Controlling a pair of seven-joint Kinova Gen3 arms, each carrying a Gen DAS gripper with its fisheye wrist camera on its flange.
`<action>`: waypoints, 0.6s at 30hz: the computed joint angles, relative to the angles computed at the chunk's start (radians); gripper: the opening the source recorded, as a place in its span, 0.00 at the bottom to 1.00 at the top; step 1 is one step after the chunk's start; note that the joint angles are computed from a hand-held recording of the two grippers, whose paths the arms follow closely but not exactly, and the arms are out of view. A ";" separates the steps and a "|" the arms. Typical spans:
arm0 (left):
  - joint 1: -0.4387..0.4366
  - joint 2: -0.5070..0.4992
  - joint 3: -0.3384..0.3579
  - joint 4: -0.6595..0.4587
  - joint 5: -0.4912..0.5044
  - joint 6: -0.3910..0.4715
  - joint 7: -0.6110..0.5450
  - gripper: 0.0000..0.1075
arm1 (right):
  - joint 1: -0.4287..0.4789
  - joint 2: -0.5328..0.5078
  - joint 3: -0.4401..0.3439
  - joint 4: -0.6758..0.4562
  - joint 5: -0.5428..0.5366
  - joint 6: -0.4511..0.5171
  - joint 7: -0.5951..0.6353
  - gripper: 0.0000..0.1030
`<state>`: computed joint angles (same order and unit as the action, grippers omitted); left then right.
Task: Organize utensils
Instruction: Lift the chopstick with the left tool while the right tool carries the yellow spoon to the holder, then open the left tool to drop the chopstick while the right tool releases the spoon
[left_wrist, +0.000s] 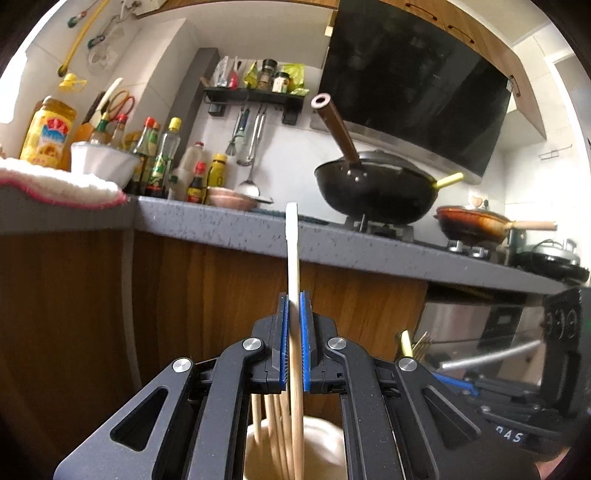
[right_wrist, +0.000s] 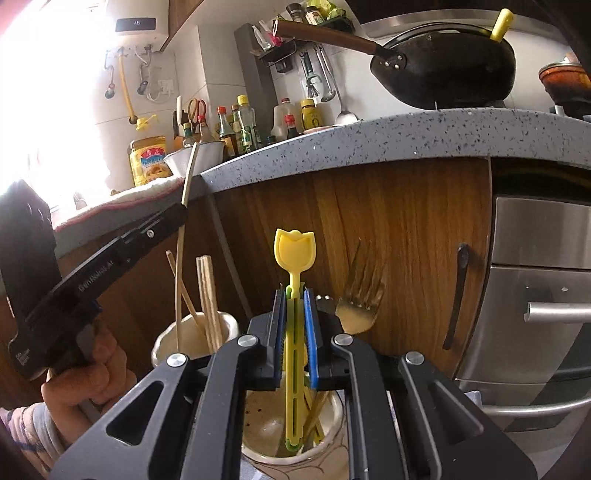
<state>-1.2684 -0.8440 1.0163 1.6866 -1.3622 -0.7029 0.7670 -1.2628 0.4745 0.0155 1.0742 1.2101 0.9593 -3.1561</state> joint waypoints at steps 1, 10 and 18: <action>0.002 -0.008 0.001 0.009 0.002 0.003 -0.003 0.06 | 0.001 0.001 -0.001 0.005 -0.002 -0.002 -0.004 0.09; 0.090 -0.009 0.001 0.107 -0.041 0.029 -0.070 0.06 | -0.023 0.013 -0.015 0.023 -0.033 0.044 0.026 0.09; 0.071 -0.022 -0.013 0.094 -0.169 -0.042 0.035 0.06 | -0.024 0.043 -0.020 -0.053 -0.128 0.099 0.144 0.09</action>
